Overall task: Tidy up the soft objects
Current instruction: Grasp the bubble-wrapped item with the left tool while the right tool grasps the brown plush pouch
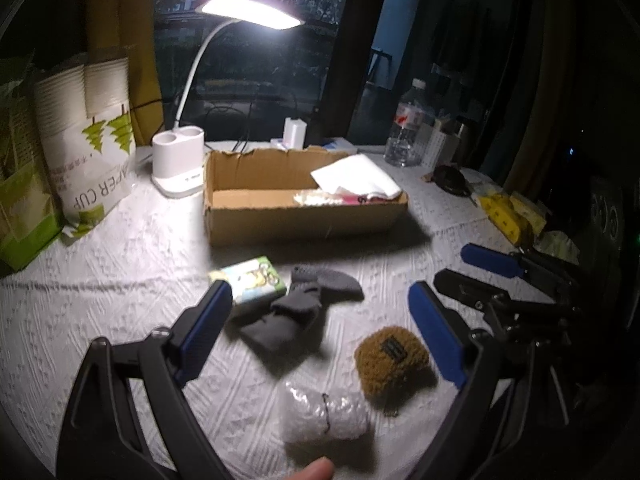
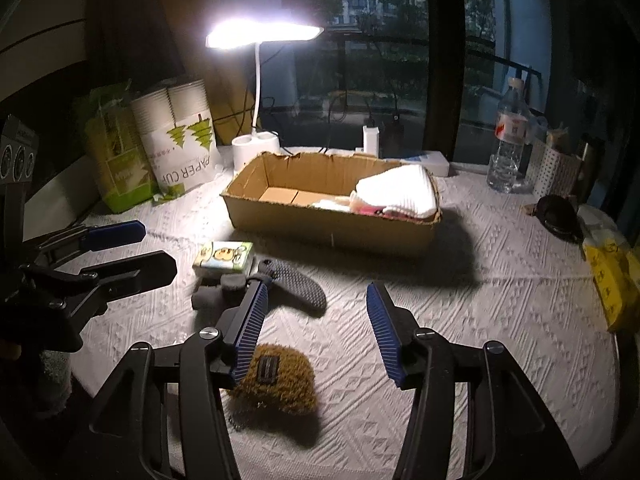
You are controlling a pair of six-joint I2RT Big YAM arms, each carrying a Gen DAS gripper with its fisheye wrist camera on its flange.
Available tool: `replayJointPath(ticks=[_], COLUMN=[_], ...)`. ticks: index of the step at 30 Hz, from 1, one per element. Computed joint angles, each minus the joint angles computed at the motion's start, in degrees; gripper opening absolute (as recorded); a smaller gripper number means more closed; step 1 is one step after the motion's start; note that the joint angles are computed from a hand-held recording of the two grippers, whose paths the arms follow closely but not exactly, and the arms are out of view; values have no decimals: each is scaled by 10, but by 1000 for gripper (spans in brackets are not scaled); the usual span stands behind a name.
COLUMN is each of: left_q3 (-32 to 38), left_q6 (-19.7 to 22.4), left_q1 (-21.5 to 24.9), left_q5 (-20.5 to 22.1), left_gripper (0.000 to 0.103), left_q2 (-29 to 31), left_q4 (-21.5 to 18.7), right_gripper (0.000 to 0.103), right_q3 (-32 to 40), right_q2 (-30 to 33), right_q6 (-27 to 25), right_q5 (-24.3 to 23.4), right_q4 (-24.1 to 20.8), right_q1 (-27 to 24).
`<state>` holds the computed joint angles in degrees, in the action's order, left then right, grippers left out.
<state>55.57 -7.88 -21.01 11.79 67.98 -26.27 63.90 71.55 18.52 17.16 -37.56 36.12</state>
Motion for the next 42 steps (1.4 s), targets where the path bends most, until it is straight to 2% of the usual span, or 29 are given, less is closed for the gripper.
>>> replayJointPath(ticks=[9, 19, 29, 33, 34, 38, 41, 42], left_q3=[-30, -54, -52, -57, -59, -61, -63, -64], left_q6=[-7, -10, 7, 14, 16, 25, 31, 32], left_q1=[1, -8, -25, -22, -21, -19, -17, -17], left_q5=[4, 13, -27, -27, -27, -31, -27, -28], left_gripper=[91, 91, 91, 90, 89, 72, 62, 62], left_q2=[-7, 12, 43, 43, 42, 39, 36, 35], left_q4=[-8, -16, -40, -34, -32, -31, -29, -28], right_gripper=[66, 68, 68, 68, 68, 76, 76, 76], right_q3=[-17, -25, -29, -28, -28, -22, -20, -18], right_q2=[4, 17, 29, 36, 39, 53, 62, 65], right_q6=[10, 20, 23, 21, 20, 15, 17, 17], right_q5=[-14, -27, -41, -54, -57, -85, -95, -96], right_q4=[-2, -7, -10, -7, -7, -13, -12, -14], right_q1=[7, 5, 1, 0, 1, 0, 2, 2])
